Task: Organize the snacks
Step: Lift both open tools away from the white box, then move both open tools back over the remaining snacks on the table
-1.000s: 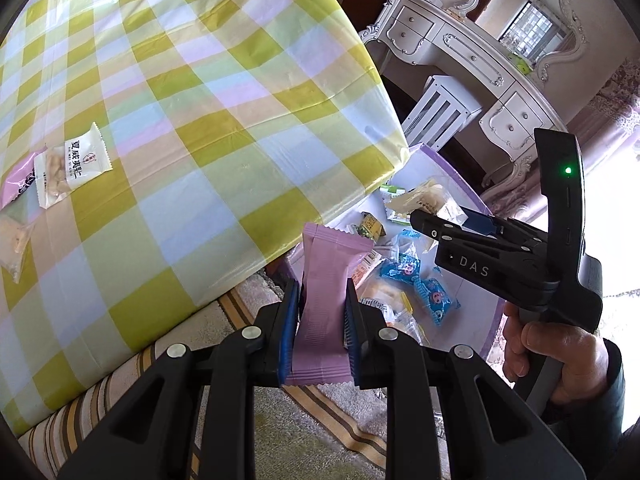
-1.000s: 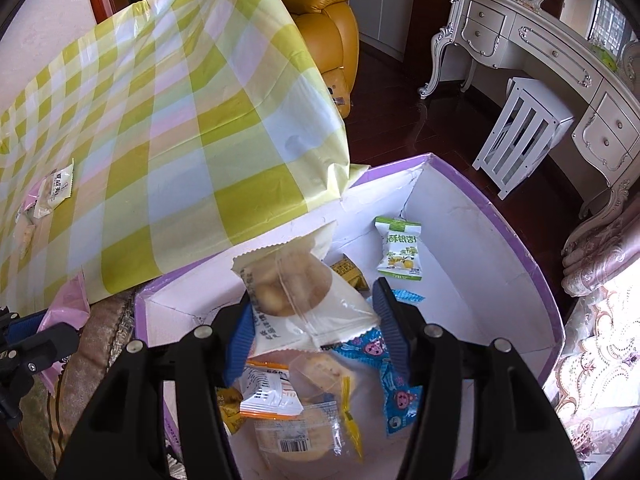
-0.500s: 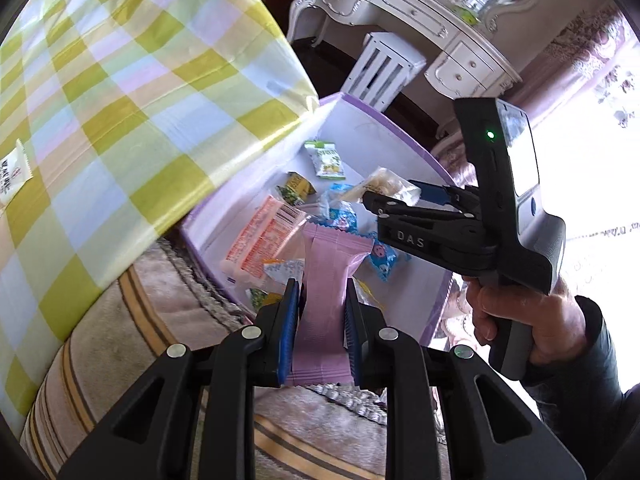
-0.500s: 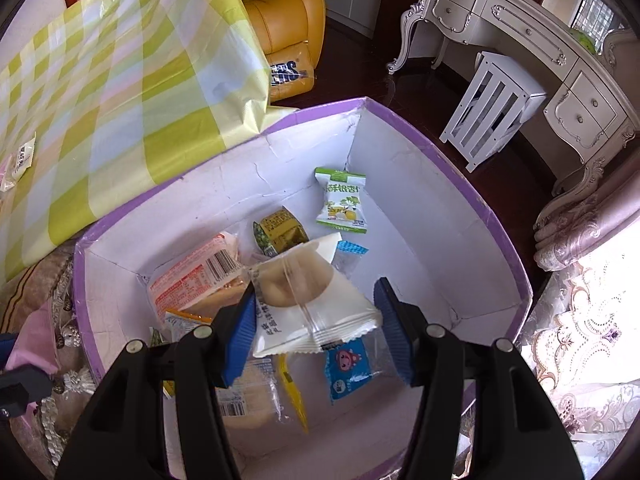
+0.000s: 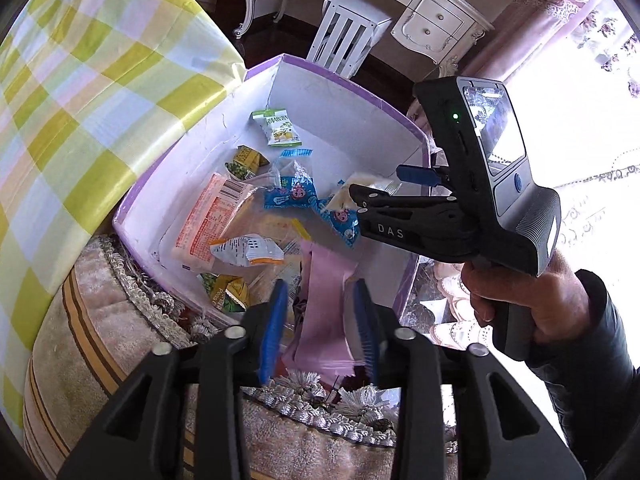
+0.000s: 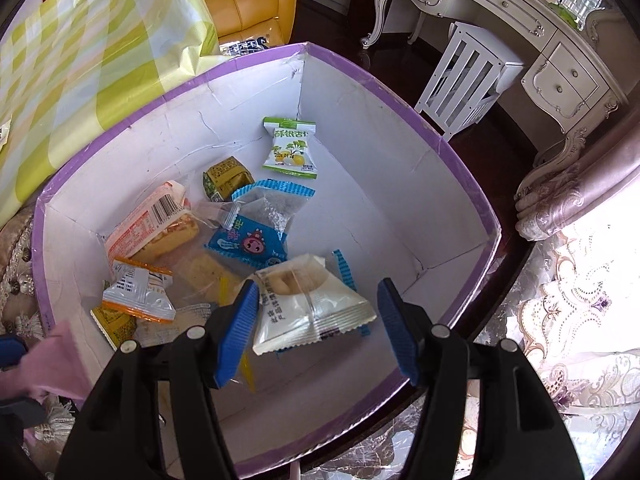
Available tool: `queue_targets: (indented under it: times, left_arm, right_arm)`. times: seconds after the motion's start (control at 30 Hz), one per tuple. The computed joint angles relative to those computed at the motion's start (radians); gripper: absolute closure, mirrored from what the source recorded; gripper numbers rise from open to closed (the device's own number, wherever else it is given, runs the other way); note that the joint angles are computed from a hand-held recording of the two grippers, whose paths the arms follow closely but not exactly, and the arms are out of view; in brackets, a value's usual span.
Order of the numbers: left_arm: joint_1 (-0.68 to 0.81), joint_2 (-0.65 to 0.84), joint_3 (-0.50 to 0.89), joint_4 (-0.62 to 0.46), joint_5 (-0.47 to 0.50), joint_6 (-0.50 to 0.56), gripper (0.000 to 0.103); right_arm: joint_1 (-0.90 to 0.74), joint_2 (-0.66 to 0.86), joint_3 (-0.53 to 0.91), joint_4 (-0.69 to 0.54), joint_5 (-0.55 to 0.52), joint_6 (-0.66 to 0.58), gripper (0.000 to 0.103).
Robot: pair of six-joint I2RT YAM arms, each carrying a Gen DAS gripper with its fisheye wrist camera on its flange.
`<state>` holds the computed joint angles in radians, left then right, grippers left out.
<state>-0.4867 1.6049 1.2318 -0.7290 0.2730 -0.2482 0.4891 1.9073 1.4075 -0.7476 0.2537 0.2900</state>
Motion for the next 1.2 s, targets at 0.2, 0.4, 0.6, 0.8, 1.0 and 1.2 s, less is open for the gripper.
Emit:
queue_targets:
  times: [0.2,0.4,0.6,0.8,1.0,1.2]
  left_arm:
    - [0.005,-0.034,-0.024,0.028,-0.03,-0.01,0.025]
    - [-0.024,-0.132,-0.062,0.013,-0.236,-0.051,0.016]
    - [-0.022,-0.252,-0.112,-0.048,-0.494,-0.083,0.011]
    - [0.03,-0.421,-0.202,-0.069,-0.672,-0.074,0.007]
    - [0.16,-0.6,-0.311,-0.095,-0.748,-0.033,0.007]
    - [0.487,-0.789,-0.395,-0.109,-0.561,0.046,0.007]
  right_arm:
    - [0.006,0.009,0.023,-0.032,0.004,0.013,0.025]
    - [0.043,0.043,0.103,-0.075,-0.023,0.048,0.023]
    - [0.144,0.07,0.225,-0.124,0.054,0.067,0.022]
    - [0.265,0.111,0.388,-0.183,0.158,0.107,0.017]
    - [0.333,0.145,0.534,-0.198,0.027,0.123,0.016]
    - [0.413,0.226,0.669,-0.196,-0.065,0.131,0.016]
